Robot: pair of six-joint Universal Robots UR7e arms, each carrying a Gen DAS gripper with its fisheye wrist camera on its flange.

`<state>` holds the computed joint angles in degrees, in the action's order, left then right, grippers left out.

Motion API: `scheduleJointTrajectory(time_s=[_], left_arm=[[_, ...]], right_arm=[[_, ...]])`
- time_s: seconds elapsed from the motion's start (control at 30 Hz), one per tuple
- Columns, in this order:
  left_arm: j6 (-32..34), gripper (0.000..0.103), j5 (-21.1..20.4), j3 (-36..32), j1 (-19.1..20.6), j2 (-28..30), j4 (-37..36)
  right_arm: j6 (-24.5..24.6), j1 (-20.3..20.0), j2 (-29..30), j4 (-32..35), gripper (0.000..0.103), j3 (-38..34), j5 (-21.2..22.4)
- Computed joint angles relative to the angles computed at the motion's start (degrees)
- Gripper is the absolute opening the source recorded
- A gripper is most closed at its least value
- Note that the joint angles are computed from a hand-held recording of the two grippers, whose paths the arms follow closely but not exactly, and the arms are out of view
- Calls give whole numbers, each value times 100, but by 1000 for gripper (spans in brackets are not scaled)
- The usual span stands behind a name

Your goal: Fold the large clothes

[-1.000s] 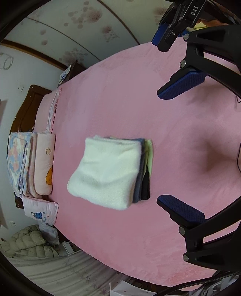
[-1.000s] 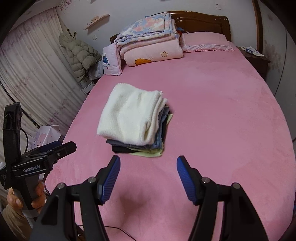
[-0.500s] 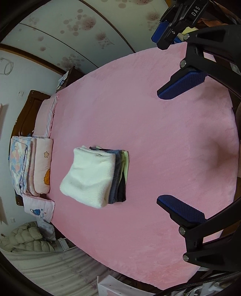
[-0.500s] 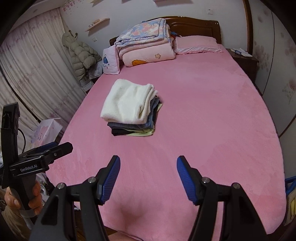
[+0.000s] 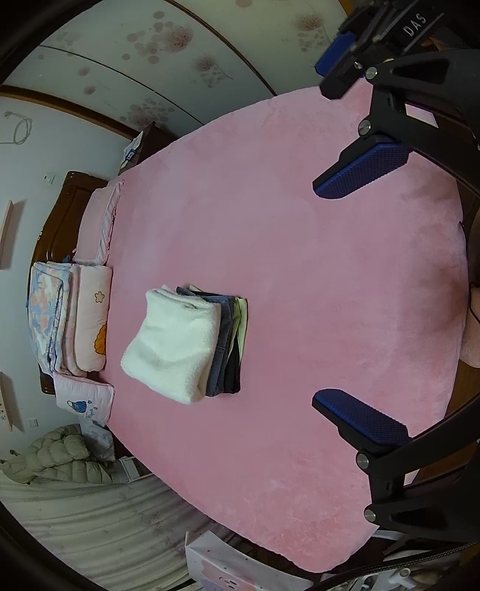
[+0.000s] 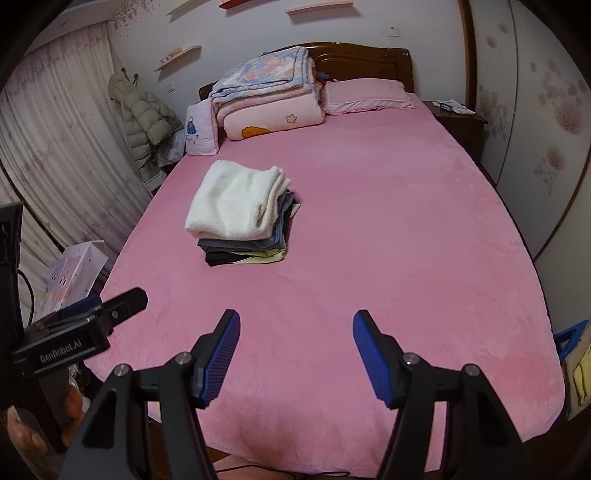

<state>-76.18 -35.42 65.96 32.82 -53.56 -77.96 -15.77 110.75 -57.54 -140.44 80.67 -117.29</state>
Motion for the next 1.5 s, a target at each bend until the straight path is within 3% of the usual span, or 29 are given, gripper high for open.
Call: scheduleJointTrajectory(time_s=[0.23, 1.5], left_arm=[[-8, 102, -22, -113, -58, 140, 168], [189, 102, 4, -349, -35, 310, 448]], right_arm=[[-105, 29, -66, -295, 64, 141, -122], [-109, 39, 68, -66, 64, 32, -326]])
